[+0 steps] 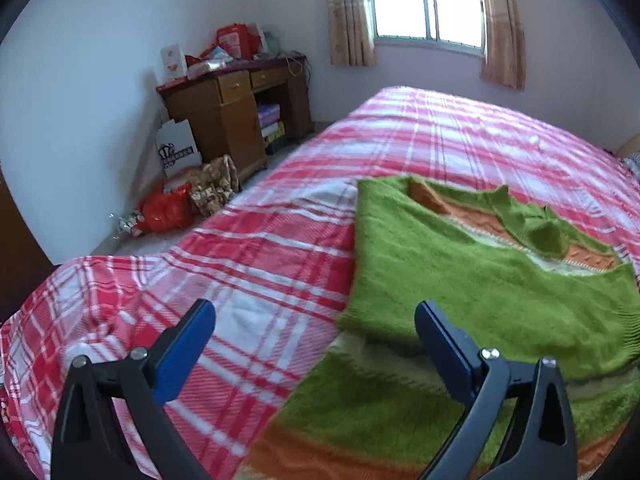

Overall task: Fold small clothes
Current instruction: 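Fold the lifted side over the body and open the right gripper, then move the right gripper to the ribbed hem of the sweater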

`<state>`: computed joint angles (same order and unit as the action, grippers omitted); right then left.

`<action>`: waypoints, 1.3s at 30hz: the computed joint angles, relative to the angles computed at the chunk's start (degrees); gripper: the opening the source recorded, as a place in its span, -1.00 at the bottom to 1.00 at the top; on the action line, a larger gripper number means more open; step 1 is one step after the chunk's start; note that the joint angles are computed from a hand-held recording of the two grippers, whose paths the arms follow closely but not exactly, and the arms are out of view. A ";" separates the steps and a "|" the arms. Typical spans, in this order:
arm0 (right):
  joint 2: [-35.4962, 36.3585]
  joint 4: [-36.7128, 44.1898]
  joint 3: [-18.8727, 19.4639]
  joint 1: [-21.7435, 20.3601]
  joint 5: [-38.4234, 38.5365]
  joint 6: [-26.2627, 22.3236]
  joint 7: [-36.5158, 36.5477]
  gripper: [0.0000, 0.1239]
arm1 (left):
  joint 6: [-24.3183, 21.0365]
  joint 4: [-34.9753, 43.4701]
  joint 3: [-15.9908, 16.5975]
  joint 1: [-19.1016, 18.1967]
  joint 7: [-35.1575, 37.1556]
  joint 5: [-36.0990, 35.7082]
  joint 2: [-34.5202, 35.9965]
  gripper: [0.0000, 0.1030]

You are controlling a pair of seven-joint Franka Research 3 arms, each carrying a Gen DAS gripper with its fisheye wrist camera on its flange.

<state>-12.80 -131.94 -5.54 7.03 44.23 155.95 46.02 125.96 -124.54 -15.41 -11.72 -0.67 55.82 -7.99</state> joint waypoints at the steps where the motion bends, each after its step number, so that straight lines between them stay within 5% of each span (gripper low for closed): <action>1: -0.42 0.25 -0.70 0.30 1.37 -1.75 -0.92 -0.86 | 0.00 0.09 -0.06 0.01 -0.47 0.17 0.53 0.98; 5: -0.11 0.79 -0.35 1.43 4.19 -0.99 -5.67 -0.87 | -1.29 1.25 0.40 -0.40 0.70 -2.18 3.20 0.98; 9: 4.79 2.54 2.76 -0.61 -4.93 -2.13 -0.44 -0.86 | 3.64 -1.08 1.77 0.13 0.15 -3.81 2.03 1.00; 13: 4.61 1.31 1.88 0.89 0.73 1.04 -3.60 -0.86 | 9.19 -3.32 2.54 1.39 -0.47 -5.54 0.83 1.00; 16: 3.03 1.53 1.67 -0.30 -1.78 -2.54 0.67 -0.86 | 10.31 -4.88 2.17 1.55 2.01 -7.49 -1.05 1.00; 21: -10.00 -5.45 -2.94 0.49 7.81 -0.56 -11.11 -0.86 | 10.83 -14.58 -0.43 0.10 4.57 -8.20 -12.38 1.00; 25: -21.39 -11.03 -6.70 -2.23 4.40 -1.99 -13.95 -0.86 | 11.50 -22.74 -2.61 -1.10 4.90 -10.79 -24.30 1.00; 28: -28.86 -13.64 -9.82 -5.64 -0.18 -6.99 -14.04 -0.80 | 9.03 -26.72 -4.95 -2.67 7.09 -12.37 -32.44 1.00; 30: -32.90 -14.37 -12.19 -7.90 -2.76 -12.52 -13.50 -0.34 | 7.74 -28.45 -6.24 -4.23 9.06 -13.43 -36.33 1.00; 31: -34.74 -14.61 -13.57 -8.94 -3.60 -15.48 -13.27 0.20 | 7.63 -29.30 -6.41 -5.12 10.27 -13.99 -37.94 1.00; 32: -37.05 -15.32 -15.29 -9.64 -3.55 -18.00 -13.66 0.41 | 7.54 -29.98 -6.50 -5.98 11.33 -14.78 -39.27 1.00; 36: -41.53 -16.45 -19.25 -11.99 -5.17 -29.61 -15.52 0.41 | 8.63 -32.56 -7.63 -8.02 10.51 -18.33 -42.95 1.00; 39: -43.88 -19.32 -18.83 -14.69 -7.42 -35.90 -18.35 0.41 | 9.38 -33.34 -8.39 -8.87 11.01 -19.99 -43.19 1.00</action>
<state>-56.68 -151.26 -24.37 -7.66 36.81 120.04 27.67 135.34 -157.88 -23.79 -20.59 10.33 35.83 -51.18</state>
